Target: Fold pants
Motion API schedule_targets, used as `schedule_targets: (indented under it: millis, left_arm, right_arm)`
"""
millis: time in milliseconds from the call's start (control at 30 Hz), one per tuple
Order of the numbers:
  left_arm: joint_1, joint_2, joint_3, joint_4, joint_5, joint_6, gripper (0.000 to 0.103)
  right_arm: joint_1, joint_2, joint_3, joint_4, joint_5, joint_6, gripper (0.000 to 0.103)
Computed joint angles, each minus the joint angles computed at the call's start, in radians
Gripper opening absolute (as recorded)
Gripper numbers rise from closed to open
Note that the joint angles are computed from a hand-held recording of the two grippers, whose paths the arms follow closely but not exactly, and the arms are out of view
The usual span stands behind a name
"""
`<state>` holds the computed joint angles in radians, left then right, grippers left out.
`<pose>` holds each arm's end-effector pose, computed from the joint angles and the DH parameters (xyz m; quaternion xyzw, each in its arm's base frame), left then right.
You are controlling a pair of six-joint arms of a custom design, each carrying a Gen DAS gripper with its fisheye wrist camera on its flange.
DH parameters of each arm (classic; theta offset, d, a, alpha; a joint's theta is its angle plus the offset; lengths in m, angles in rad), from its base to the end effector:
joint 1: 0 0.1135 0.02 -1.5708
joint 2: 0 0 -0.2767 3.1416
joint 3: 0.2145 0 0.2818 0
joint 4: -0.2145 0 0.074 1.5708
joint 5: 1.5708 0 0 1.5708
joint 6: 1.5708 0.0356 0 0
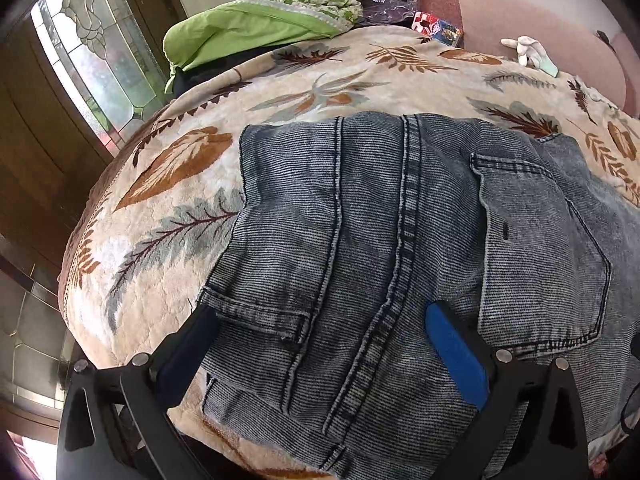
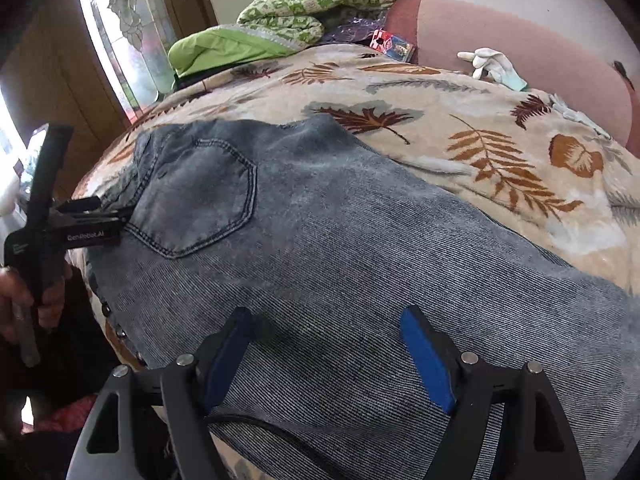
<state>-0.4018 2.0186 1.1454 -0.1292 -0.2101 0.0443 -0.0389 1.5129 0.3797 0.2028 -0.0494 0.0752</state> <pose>0.3906 -0.1579 0.0987 0.1825 0.9374 0.0495 0.2923 0.2403 -0.0076 0.0779 0.0464 0.9478 0.0291 0.3142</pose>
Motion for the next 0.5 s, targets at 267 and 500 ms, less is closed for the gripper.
schedule_targets:
  millis: [267,500]
  left_arm:
    - [-0.009,-0.054,-0.079,0.013,-0.009,0.034,0.103]
    - [-0.008,-0.101,-0.145,0.004,0.006,0.039,0.103]
  right_arm:
    - [0.073,-0.028,-0.015,-0.074,0.043,-0.095,0.082]
    - [0.102,-0.064,-0.044,-0.103,0.044,-0.135,0.082]
